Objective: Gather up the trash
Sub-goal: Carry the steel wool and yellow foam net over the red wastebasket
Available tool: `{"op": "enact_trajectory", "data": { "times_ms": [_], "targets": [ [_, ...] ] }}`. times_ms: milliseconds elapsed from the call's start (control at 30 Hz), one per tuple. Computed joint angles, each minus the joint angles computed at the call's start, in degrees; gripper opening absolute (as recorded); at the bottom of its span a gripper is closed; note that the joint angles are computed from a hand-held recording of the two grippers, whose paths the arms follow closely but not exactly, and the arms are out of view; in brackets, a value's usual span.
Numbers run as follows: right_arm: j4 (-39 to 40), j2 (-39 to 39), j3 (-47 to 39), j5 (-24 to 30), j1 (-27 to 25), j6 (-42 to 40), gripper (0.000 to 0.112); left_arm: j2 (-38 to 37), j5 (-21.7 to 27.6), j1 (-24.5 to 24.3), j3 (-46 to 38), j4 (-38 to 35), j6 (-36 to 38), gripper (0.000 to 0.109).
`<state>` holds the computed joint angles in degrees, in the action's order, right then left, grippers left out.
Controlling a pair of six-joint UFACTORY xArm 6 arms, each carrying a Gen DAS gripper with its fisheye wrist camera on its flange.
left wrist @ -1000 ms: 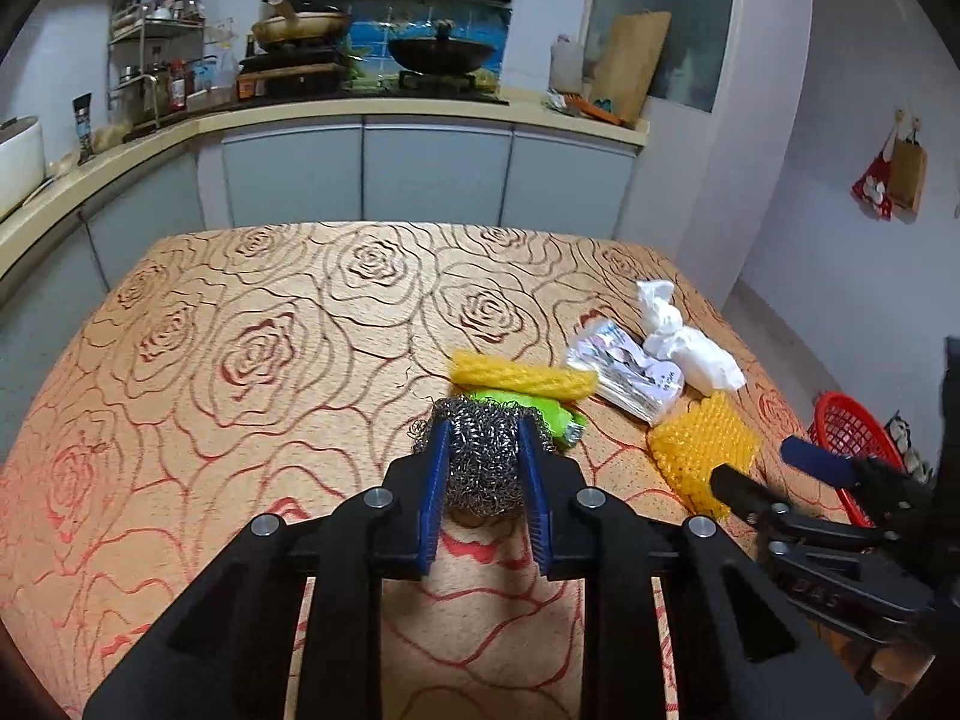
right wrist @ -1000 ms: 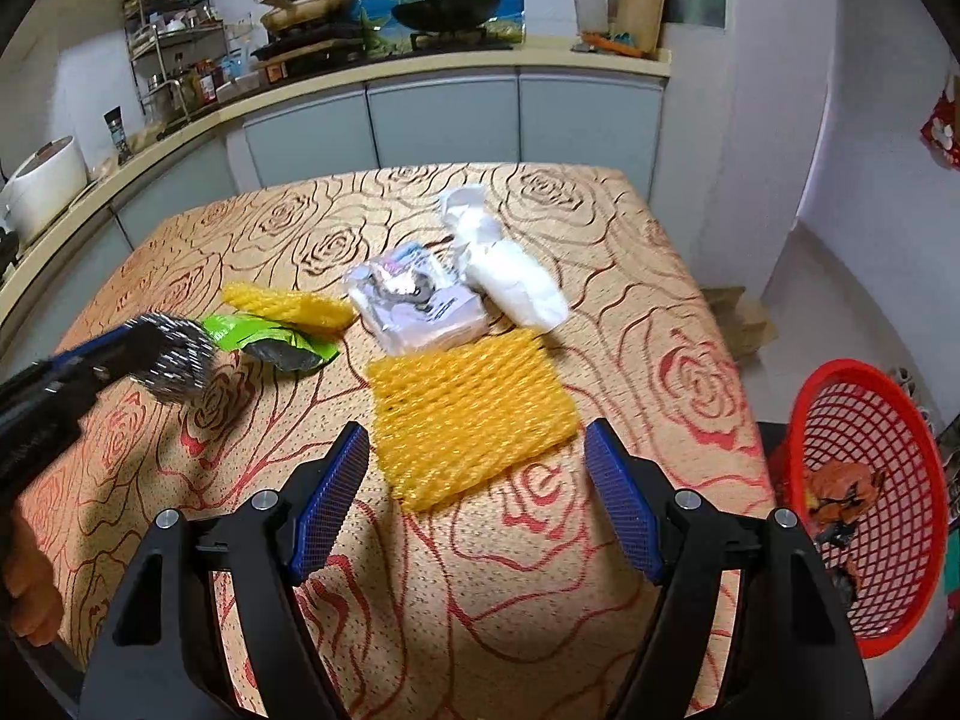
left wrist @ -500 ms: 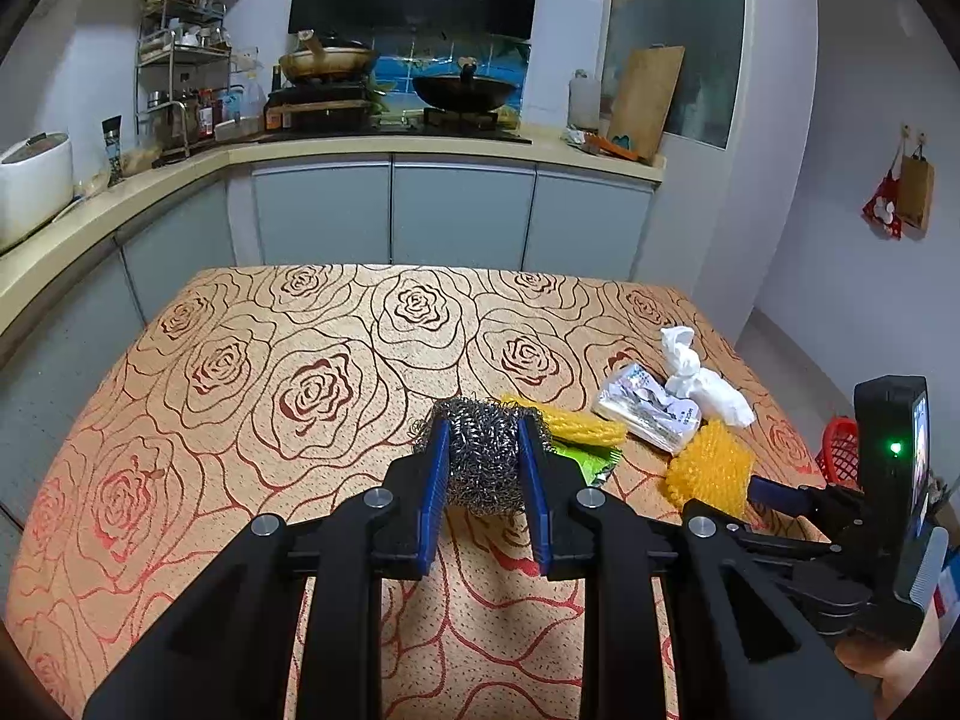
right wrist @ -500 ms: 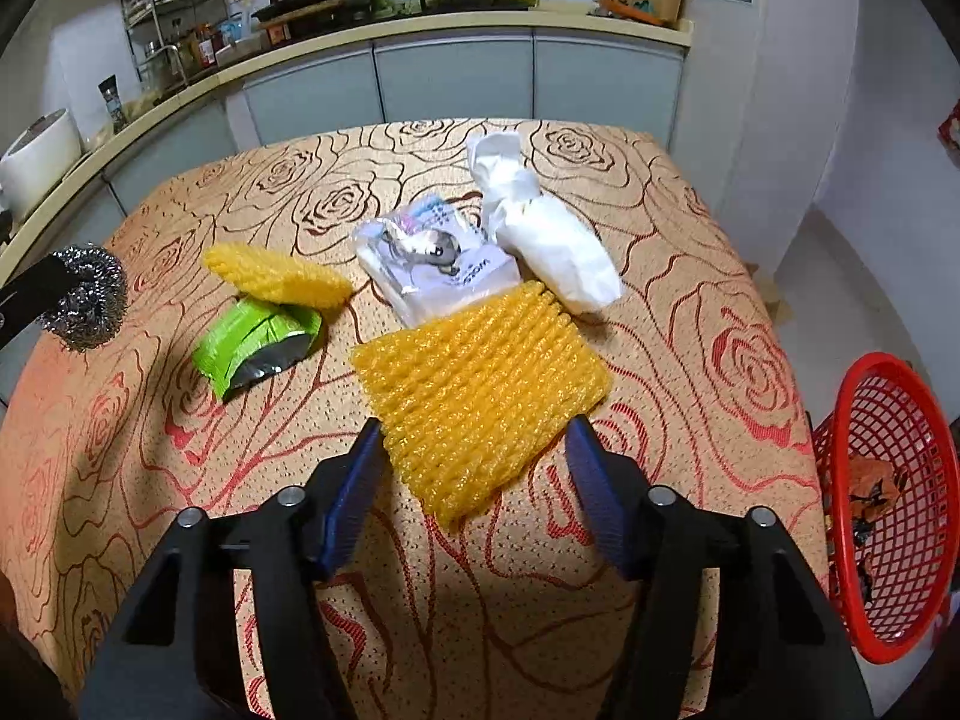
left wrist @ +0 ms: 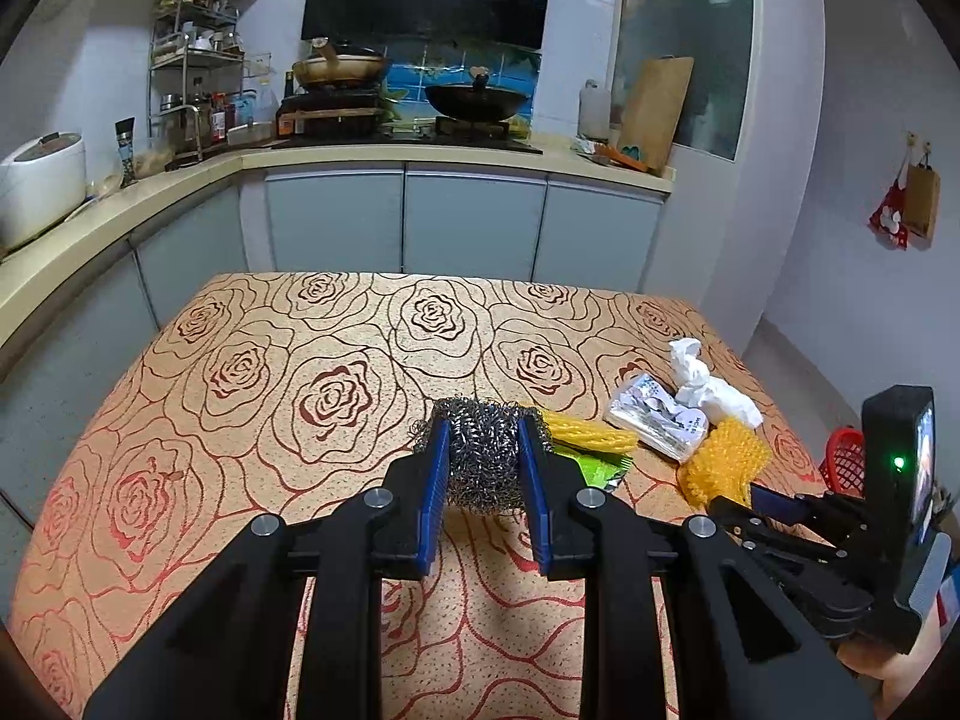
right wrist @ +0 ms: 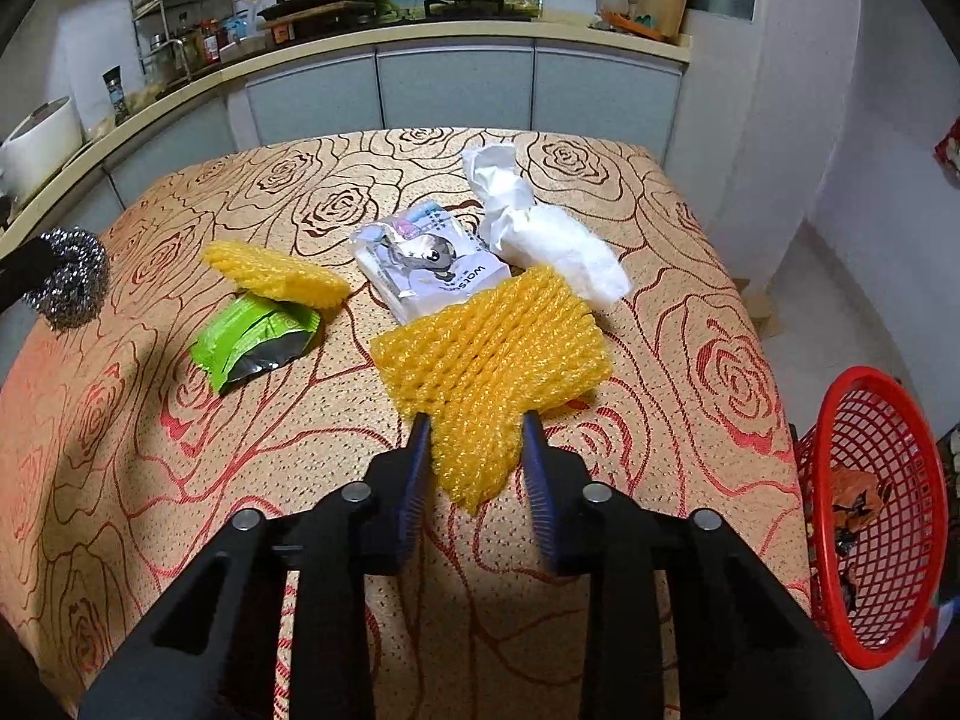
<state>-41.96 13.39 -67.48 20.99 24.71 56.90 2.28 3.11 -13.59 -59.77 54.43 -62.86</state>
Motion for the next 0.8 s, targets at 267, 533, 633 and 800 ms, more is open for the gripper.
{"op": "enact_trajectory", "data": {
  "times_ms": [267, 533, 633, 800],
  "targets": [
    [-3.4, -3.3, 3.6, -1.3, -0.1, 4.2, 0.024, -1.3, 0.8, 0.1, 0.4, 3.6, -3.1, 0.022],
    [-11.0, -8.8, 7.2, -1.8, -0.2, 11.4, 0.024, -2.9, 0.9, -0.3, 0.9, 7.6, -7.0, 0.022],
    [-13.9, -10.7, 7.4, -1.6, 0.0, 13.6, 0.024, -3.9, 0.9, -0.3, 1.2, 9.2, -8.5, 0.022],
    [-16.7, -13.8, 7.6, -1.8, 0.3, 15.6, 0.024, -5.2, 0.9, -0.3, 1.6, 10.1, -9.1, 0.022]
  ]
}}
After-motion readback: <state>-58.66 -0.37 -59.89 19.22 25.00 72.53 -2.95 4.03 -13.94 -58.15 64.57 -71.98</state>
